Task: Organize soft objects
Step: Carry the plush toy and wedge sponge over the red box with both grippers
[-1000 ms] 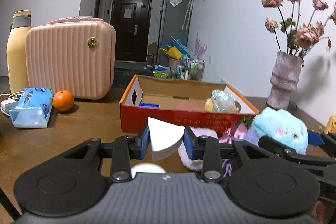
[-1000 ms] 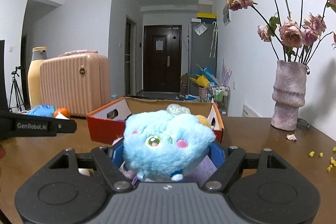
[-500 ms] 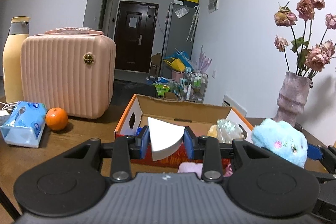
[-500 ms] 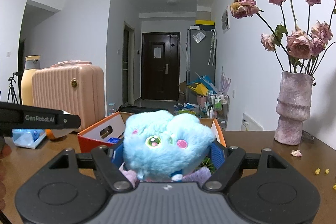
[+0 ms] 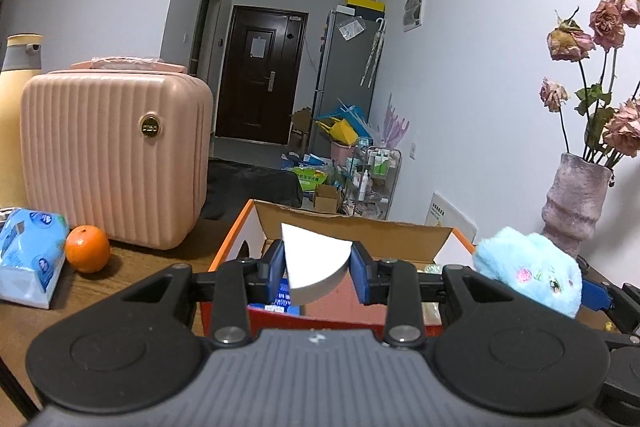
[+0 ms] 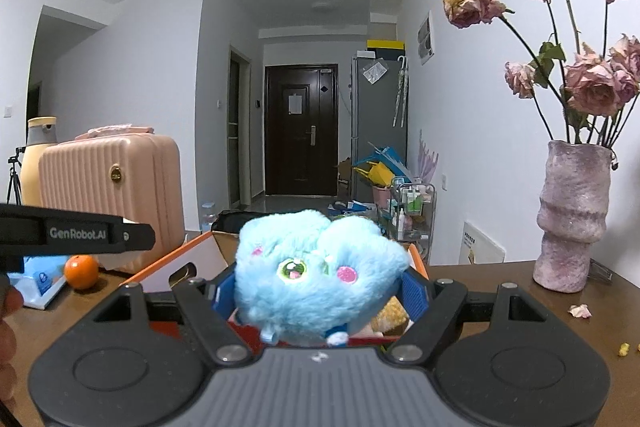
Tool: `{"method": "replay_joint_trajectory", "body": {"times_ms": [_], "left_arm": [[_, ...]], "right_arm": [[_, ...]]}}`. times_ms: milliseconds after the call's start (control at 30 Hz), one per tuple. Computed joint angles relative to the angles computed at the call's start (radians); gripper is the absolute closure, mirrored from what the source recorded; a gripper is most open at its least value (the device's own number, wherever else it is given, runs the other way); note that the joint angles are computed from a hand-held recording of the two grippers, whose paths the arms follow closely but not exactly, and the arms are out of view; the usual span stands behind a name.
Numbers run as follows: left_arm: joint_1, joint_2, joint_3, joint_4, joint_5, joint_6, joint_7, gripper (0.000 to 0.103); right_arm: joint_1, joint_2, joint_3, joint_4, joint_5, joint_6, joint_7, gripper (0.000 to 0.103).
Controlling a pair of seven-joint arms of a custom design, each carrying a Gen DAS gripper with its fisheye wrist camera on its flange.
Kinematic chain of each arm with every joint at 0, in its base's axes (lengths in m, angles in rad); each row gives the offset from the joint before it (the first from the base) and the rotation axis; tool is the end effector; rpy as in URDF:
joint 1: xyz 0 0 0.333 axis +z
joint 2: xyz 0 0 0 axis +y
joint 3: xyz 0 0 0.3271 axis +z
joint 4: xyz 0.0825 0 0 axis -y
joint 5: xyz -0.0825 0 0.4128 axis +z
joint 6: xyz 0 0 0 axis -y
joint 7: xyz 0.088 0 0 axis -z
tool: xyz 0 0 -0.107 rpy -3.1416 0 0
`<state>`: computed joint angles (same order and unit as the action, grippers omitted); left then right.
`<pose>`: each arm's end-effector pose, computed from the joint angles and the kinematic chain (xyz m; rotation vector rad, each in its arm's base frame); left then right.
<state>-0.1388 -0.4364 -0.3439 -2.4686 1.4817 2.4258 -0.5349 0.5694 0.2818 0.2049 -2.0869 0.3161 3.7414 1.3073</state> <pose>0.4152 -0.2213 0.4809 -1.7292 0.9819 -0.9055 0.4902 0.4054 0.4480 -1.6234 0.8778 -0.6769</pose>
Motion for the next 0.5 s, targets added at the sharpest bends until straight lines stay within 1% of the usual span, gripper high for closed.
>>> {"method": "replay_joint_trajectory", "body": {"times_ms": [200, 500], "left_arm": [[0.017, 0.047, 0.016, 0.037, 0.043, 0.008, -0.013, 0.068], [0.025, 0.107, 0.045, 0.086, 0.087, 0.007, -0.022, 0.068]], "right_arm": [[0.007, 0.051, -0.008, 0.078, 0.005, -0.025, -0.021, 0.026], [0.022, 0.123, -0.021, 0.196, 0.027, -0.069, -0.064, 0.026]]}}
